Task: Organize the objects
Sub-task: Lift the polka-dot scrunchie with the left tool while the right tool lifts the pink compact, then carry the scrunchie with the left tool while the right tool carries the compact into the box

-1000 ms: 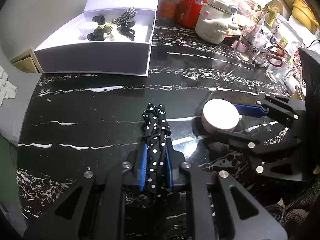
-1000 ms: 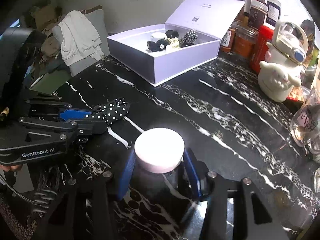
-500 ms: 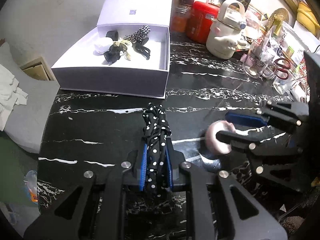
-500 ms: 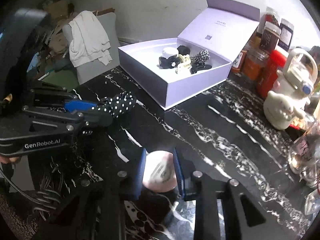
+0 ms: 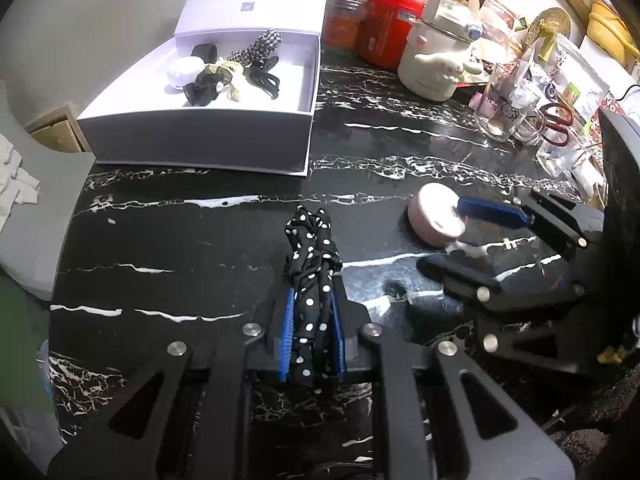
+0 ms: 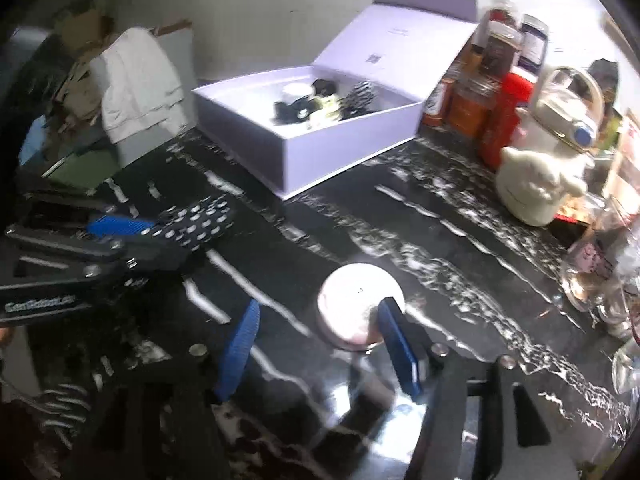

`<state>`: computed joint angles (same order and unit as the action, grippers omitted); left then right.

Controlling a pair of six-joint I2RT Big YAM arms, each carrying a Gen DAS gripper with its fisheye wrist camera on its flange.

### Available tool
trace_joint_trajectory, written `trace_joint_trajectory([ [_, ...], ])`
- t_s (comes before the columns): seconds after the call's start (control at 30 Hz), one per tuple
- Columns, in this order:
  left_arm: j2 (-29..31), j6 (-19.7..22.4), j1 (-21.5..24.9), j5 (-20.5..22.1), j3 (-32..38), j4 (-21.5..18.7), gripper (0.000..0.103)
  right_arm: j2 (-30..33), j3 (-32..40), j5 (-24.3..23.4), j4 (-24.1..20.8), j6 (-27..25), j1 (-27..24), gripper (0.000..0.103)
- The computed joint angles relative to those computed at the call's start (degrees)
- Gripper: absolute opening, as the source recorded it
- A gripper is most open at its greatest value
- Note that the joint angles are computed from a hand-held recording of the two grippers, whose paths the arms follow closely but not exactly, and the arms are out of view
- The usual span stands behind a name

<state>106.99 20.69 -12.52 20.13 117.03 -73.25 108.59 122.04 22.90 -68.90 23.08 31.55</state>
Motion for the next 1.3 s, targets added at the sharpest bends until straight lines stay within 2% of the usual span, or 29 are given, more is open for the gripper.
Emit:
trace_joint_trajectory([
  [0.2,0.4,-0.5,0.1,0.1,0.3,-0.6,0.015,-0.3,-0.8,1.9,1.0,1.4,-0.5,0.065],
  [0.3,0.4,-0.4,0.1,0.1,0.2,-0.6,0.015,0.2,-0.2,2.7,-0.5,3.0,-0.8,0.065],
  [0.53,1.3,-0.5,-0.2,0.4,1.2,-1.6,0.015,1.2,0.3,-0.7,-2.5,7.1,-2.5,0.073],
  [0.6,1.9,-0.6,-0.4,0.6,1.9,-2.1,0.015,1.2,0.1,-0.9,-2.6,8.2,-2.7,0.077],
  [0.77,3.2,-0.9,-0.9,1.0,3.4,-2.8,0.015,1.7,0.5,-1.5,-4.4,10.2,-3.2,0.102],
  [1.1,4.1,-1.3,-1.2,1.1,4.1,-2.6,0.015,3.8,3.6,-2.0,-5.0,9.5,-3.5,0.103],
  [1.13,4.0,-1.2,-1.2,1.1,4.0,-2.5,0.015,3.8,3.7,-2.1,-4.5,8.9,-3.5,0.098],
  [1.2,3.9,-1.2,-1.1,1.2,3.8,-2.4,0.015,3.2,3.0,-1.3,-2.3,7.8,-3.2,0.061],
  [1.23,3.9,-1.2,-1.1,1.3,3.8,-2.4,0.015,3.3,3.1,-1.0,-1.9,7.7,-3.1,0.051],
  [1.3,3.9,-1.2,-1.0,1.4,3.8,-2.6,0.015,3.7,4.0,-1.0,-2.4,7.9,-3.0,0.051],
])
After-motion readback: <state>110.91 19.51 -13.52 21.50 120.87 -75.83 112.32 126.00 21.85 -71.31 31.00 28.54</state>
